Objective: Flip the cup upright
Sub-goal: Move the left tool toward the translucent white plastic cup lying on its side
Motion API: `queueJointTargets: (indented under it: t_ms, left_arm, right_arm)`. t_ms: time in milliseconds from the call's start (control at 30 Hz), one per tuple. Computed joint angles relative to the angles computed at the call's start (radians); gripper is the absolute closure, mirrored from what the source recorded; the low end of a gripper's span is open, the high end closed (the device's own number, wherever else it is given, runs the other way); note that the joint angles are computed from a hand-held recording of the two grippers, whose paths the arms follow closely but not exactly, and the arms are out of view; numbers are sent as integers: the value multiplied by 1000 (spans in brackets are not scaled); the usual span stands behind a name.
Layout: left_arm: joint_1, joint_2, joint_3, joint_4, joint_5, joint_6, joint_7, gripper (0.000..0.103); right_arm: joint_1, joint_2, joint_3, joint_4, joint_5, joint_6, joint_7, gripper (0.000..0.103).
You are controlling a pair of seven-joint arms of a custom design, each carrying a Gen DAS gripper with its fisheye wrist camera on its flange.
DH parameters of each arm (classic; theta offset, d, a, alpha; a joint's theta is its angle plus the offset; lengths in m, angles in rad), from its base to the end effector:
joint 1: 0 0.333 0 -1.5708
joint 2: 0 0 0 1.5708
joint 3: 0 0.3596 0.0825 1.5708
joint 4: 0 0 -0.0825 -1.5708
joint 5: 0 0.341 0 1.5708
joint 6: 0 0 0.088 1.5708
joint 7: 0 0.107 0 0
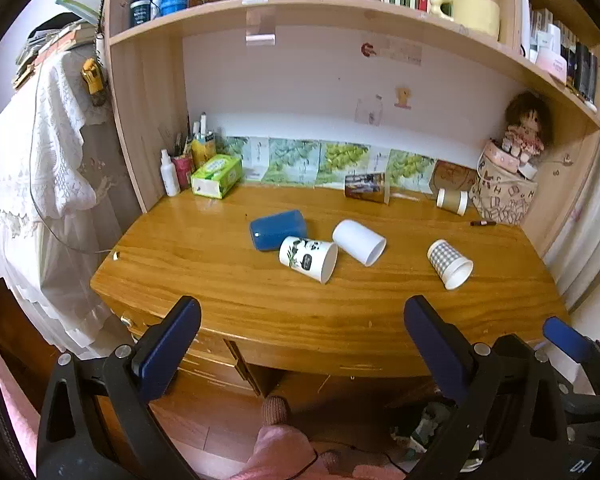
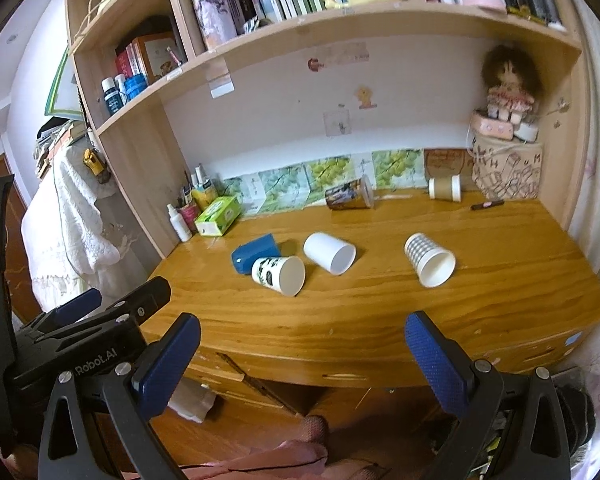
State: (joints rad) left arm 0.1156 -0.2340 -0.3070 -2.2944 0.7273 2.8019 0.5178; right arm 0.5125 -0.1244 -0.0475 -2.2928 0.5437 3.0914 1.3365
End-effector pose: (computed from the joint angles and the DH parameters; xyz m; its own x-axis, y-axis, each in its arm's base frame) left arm 0.4540 -0.1337 0.5766 0.2153 -0.9755 0.0450 -0.6314 -0.1742 -0.7557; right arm 0.4642 0.1838 0.5718 0.2820 -0.9223 -0.2641 -0.6529 0.0171 -0.7572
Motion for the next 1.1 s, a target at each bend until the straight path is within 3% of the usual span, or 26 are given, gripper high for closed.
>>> queueJointTargets:
  t_ms: [100, 367, 767, 1100]
  left_arm:
    - [-23, 14, 15, 9, -47, -16, 51, 2]
    - [-83, 62, 58, 46, -185, -50, 205, 2]
    - [-165, 197, 121, 168, -406, -115, 439, 2]
    - [-207, 376, 171, 377, -603, -178, 612, 2]
  right_arm:
    - [23, 13, -27, 30, 105, -61, -84, 0]
    - [-67, 35, 32, 63, 186, -141, -119, 0]
    - [-189, 113, 95, 149, 123, -292, 0, 0]
    - [-246, 201, 128, 244, 15, -315, 72, 0]
